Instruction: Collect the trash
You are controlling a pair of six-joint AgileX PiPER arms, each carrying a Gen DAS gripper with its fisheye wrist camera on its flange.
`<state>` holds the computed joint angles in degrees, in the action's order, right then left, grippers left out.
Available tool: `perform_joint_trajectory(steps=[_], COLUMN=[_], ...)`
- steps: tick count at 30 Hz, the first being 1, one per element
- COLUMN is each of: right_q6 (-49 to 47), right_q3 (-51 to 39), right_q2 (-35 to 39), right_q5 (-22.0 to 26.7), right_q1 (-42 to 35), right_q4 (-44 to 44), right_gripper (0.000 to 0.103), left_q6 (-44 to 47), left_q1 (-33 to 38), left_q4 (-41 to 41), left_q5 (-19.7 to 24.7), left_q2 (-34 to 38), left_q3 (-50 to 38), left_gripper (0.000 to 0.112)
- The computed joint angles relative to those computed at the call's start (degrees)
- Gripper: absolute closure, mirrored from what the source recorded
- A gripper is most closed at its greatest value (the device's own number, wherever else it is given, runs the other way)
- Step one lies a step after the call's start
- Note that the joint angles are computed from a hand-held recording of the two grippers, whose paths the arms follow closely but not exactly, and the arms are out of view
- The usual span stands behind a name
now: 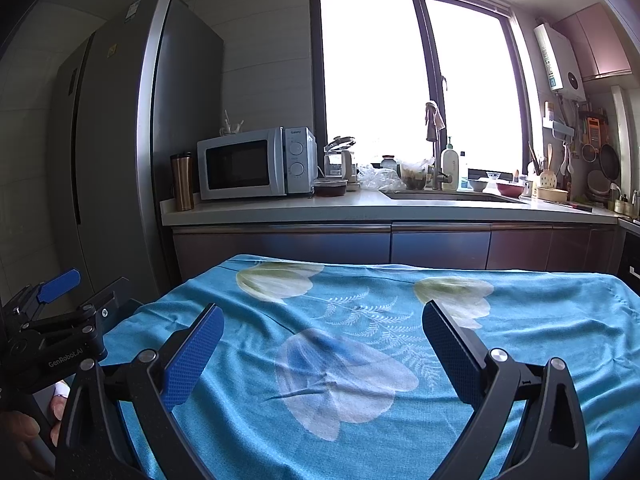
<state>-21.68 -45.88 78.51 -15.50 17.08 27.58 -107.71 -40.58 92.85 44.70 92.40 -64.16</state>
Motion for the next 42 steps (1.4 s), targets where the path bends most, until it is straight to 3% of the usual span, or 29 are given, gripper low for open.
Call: perform_joint_trajectory(steps=[42], right_q6=[2.3], right_q3=[0.1], right_q2=[0.3], right_q5=[0.2], right_q1=[-0.6], right_q4=[-1.7], right_gripper=[0.007], left_q6=[0.7], left_q1=[0.2], left_q4=[-0.7], left_q5=[-0.4], left_q2=[0.9], left_q3=[-0.8], left_gripper=[0.015])
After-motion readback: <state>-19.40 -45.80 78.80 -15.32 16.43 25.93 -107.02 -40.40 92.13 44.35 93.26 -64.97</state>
